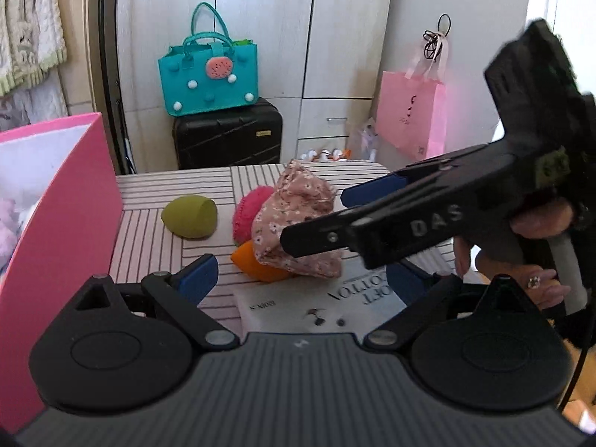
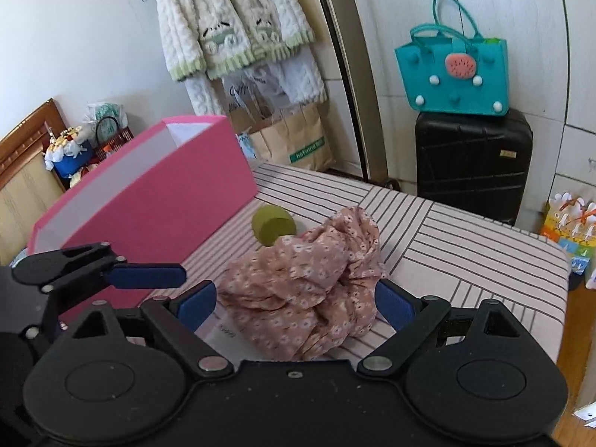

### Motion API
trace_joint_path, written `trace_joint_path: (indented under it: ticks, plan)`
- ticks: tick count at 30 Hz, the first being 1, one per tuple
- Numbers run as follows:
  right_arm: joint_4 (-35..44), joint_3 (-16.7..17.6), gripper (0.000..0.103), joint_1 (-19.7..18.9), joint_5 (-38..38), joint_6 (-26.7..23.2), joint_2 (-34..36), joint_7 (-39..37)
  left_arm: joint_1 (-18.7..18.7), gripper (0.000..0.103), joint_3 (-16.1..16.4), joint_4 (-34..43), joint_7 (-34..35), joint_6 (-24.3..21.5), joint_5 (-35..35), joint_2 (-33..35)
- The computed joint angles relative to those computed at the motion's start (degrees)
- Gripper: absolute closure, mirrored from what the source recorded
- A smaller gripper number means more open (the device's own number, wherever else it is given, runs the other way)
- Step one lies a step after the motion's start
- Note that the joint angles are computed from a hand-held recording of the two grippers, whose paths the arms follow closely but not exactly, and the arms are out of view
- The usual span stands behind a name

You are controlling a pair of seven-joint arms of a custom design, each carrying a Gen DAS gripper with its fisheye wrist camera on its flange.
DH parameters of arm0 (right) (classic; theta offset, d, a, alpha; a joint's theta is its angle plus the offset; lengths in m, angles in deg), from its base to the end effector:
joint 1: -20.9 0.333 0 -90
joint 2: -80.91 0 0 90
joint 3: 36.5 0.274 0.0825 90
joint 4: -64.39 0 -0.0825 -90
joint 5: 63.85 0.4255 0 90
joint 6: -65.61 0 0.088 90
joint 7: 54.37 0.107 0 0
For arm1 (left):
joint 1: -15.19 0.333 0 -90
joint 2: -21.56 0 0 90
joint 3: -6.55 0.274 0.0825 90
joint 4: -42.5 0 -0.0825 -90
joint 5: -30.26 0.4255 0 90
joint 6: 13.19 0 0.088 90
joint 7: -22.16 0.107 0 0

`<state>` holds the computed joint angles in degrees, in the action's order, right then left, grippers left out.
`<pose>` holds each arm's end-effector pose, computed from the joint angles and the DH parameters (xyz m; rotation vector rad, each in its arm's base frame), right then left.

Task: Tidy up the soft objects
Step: 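Close the right gripper on the pink floral cloth scrunchie, then lift the floral cloth with the right gripper while the left gripper grasps the orange sponge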

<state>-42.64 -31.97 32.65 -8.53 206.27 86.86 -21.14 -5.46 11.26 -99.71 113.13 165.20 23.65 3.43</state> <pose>0.6358 0.1842 0.4530 -2.0166 1.0051 -0.0861 0.5125 -0.1351 0.4567 -1.5634 1.8592 -1.0504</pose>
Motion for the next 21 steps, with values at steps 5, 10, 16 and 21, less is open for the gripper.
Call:
trace_joint_path:
  ticks: [5, 10, 16, 21]
  plan:
    - [3.98, 0.13, 0.009, -0.82, -0.7, -2.72, 4.15, 3.27, 1.57, 0.005, -1.08, 0.19, -1.27, 2.31, 2.16, 1.58]
    - [5.55, 0.73, 0.014, -2.68, 1.45, -6.24, 6.27, 4.07, -0.16, 0.005, 0.88, 1.2, -1.57, 2.51, 1.59, 3.05]
    - [4.07, 0.67, 0.049, -4.84, 7.18, -8.93, 5.63, 3.63, -0.07, 0.005, 0.67, 2.47, -0.66, 1.54, 0.18, 4.53]
    - [1.48, 0.03, 0.07, -5.13, 9.3, -8.18, 3.41, 1.61, 0.5, 0.005, -0.17, 3.24, 0.56, 1.05, -0.92, 5.27]
